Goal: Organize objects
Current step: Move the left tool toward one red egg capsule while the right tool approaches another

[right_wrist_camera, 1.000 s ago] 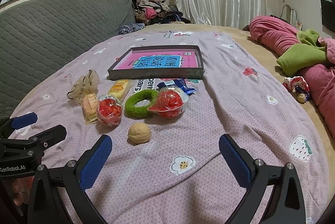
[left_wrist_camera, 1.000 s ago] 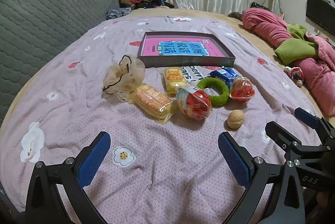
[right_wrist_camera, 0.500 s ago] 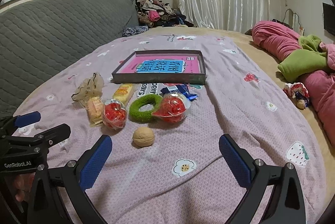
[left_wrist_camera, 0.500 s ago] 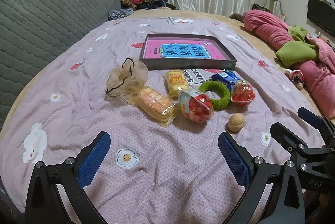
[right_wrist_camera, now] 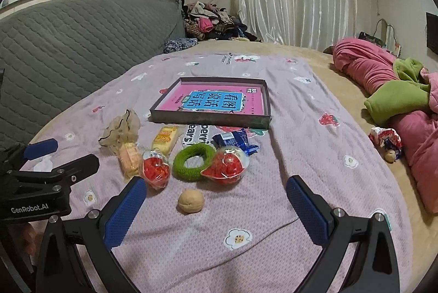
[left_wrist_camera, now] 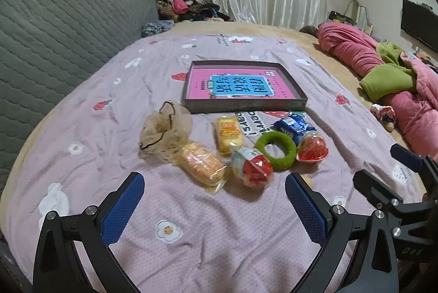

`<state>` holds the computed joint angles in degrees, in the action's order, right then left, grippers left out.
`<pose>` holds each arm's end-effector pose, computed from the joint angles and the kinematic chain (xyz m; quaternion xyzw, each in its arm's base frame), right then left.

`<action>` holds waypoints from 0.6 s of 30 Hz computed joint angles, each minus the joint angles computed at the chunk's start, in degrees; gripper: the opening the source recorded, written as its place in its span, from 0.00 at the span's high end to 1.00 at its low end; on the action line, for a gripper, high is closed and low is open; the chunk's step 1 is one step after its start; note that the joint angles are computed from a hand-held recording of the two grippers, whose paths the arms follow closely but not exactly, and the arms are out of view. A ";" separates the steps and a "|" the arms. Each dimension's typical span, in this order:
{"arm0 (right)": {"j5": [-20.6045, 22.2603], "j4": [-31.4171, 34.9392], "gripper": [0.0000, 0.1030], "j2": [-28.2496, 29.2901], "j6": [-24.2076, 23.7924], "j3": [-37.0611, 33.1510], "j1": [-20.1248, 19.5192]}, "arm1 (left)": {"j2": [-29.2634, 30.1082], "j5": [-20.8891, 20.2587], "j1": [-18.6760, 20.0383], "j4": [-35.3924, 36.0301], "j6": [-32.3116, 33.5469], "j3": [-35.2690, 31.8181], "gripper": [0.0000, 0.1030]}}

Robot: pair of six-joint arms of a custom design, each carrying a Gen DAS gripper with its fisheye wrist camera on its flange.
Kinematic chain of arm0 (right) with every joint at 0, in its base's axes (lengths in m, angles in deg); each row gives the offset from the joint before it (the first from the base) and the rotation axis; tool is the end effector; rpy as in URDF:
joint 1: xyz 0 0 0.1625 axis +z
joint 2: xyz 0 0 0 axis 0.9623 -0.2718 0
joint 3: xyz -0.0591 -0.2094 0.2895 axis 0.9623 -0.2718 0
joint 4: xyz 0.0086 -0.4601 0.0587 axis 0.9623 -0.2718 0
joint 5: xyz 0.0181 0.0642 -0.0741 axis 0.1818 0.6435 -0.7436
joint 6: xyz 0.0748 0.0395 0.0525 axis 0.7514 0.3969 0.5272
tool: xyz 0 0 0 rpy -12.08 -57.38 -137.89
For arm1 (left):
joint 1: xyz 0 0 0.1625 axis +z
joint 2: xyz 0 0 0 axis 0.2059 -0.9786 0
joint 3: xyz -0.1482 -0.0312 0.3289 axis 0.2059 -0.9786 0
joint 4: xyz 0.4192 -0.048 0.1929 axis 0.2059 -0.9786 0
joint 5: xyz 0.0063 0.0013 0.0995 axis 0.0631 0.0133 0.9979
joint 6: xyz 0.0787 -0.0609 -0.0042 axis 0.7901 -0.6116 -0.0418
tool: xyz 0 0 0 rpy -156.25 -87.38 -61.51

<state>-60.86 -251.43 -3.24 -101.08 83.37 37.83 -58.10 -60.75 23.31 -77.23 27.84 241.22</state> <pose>0.2640 -0.3996 0.0322 0.3629 -0.8512 0.3117 0.2158 -0.0983 -0.3468 0.1956 0.0359 0.8175 -0.4260 0.3859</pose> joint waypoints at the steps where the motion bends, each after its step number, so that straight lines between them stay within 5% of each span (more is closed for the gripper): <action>1: -0.29 0.31 0.00 0.07 0.12 -0.25 0.03 | 0.98 -0.32 0.51 -1.68 0.91 -0.42 0.01; 10: -1.64 8.97 0.00 0.18 6.67 -4.28 -1.77 | 15.43 -1.42 8.64 -13.72 6.49 -5.60 0.01; 18: -2.65 14.04 0.00 2.31 9.61 -8.23 -3.24 | 23.99 -3.80 13.07 -31.49 18.39 -6.80 0.01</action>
